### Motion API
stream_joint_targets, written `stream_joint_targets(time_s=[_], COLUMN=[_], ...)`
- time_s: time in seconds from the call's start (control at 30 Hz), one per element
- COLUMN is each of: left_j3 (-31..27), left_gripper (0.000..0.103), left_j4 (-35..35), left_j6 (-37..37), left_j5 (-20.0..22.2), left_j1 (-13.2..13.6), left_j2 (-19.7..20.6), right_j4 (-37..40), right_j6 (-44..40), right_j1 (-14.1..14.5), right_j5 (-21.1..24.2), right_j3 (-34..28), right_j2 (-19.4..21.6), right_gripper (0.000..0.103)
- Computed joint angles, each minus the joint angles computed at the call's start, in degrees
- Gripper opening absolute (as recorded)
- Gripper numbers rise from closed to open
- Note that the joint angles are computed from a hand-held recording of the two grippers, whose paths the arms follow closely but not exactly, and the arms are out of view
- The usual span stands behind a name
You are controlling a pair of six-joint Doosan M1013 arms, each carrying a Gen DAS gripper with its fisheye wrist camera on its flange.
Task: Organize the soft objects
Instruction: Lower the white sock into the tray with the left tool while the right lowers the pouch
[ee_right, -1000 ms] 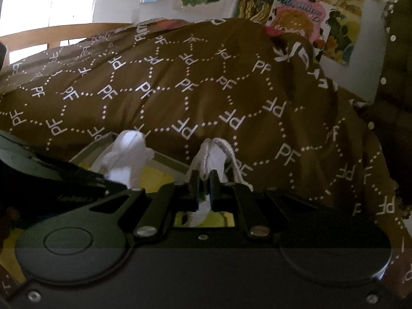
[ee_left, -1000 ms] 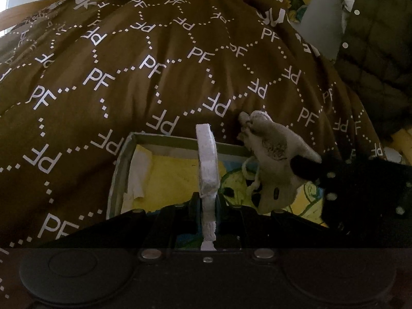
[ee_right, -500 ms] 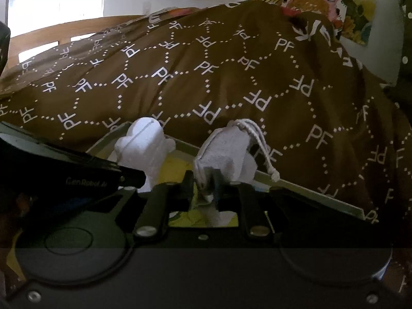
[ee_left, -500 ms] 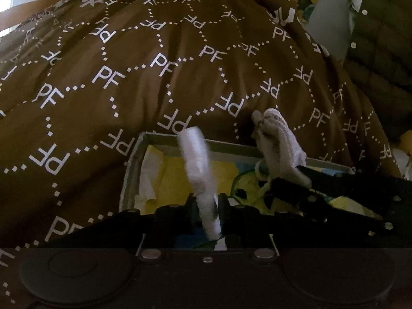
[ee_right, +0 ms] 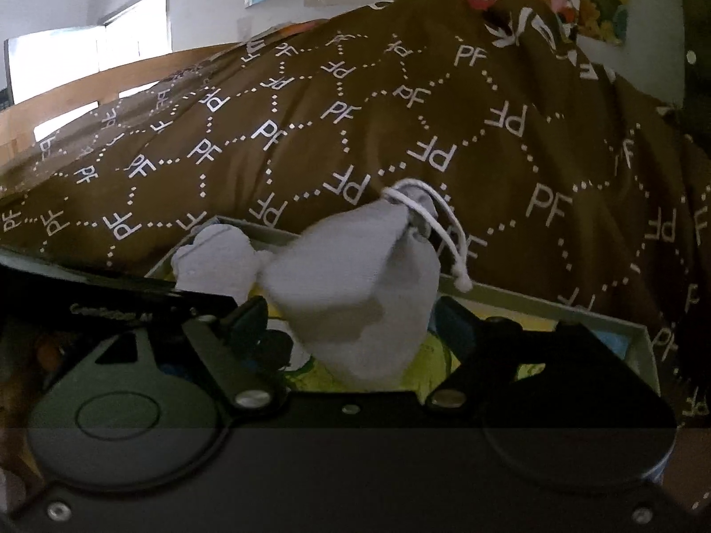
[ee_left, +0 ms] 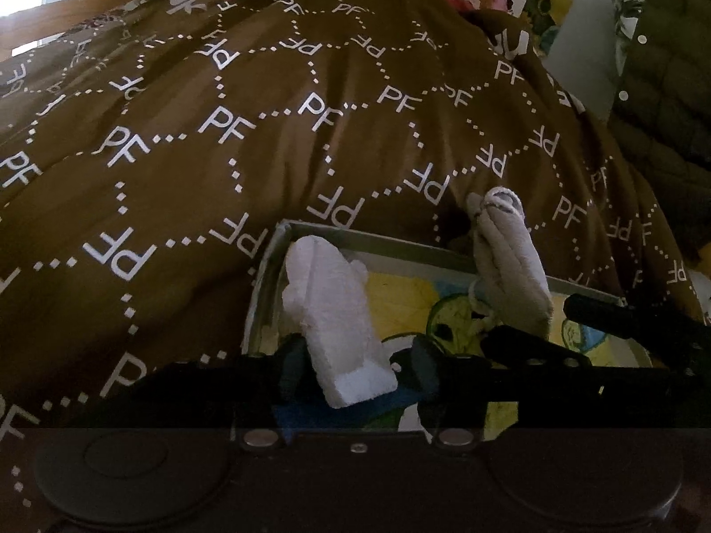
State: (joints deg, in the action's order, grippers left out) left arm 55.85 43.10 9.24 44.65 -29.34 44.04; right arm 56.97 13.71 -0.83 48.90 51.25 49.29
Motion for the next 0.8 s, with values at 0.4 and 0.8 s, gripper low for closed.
stream_joint_targets(time_s=[0.4, 0.8], left_j3=[4.1, 6.0], left_gripper=[0.076, 0.088], left_j4=[9.5, 16.2], left_j6=[-8.2, -17.1], left_j5=[-0.2, 3.3], left_j1=[-1.5, -3.2], left_j2=[-2.0, -2.8], right_j4=[-1.5, 0.1], right_j6=[12.3, 16.1], right_j1=[-1.8, -2.9], right_j5=[9.6, 9.0], right_j3=[-7.3, -5.6], right_j2=[4.5, 4.3], right_gripper=[0.096, 0.102])
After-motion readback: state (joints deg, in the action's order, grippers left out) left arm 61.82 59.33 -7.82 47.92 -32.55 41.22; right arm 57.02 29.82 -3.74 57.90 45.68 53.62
